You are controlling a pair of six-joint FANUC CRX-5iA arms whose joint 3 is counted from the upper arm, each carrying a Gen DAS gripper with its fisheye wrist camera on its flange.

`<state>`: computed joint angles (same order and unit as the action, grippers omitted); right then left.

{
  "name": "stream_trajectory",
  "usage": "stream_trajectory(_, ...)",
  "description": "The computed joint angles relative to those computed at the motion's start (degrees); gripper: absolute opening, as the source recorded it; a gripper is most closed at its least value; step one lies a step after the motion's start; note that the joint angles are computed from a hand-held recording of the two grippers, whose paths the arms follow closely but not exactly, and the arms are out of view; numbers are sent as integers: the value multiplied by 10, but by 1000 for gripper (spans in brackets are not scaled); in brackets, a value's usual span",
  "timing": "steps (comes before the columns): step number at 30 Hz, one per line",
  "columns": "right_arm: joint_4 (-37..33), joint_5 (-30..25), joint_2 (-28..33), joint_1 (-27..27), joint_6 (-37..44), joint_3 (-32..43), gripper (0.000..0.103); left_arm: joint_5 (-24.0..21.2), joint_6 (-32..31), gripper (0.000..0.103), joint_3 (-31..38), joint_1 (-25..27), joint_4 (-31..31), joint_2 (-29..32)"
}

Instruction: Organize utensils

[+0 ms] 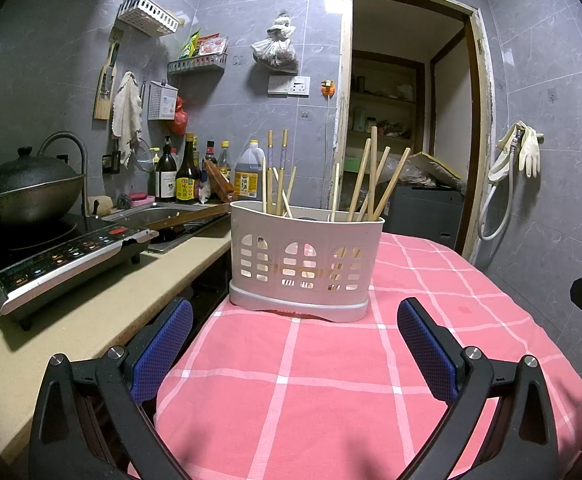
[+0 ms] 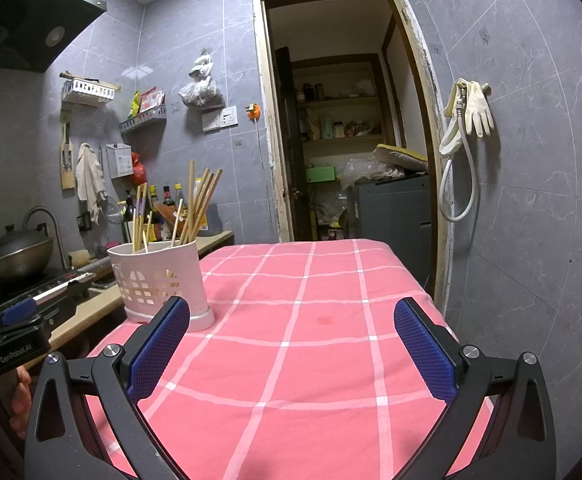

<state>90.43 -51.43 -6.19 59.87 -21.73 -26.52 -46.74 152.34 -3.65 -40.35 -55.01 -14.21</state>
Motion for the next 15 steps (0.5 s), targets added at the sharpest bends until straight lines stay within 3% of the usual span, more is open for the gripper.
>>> stream_trajectory(15,0,-1,0,1,0,1,103,-2,2,100,1,-3,-2,1)
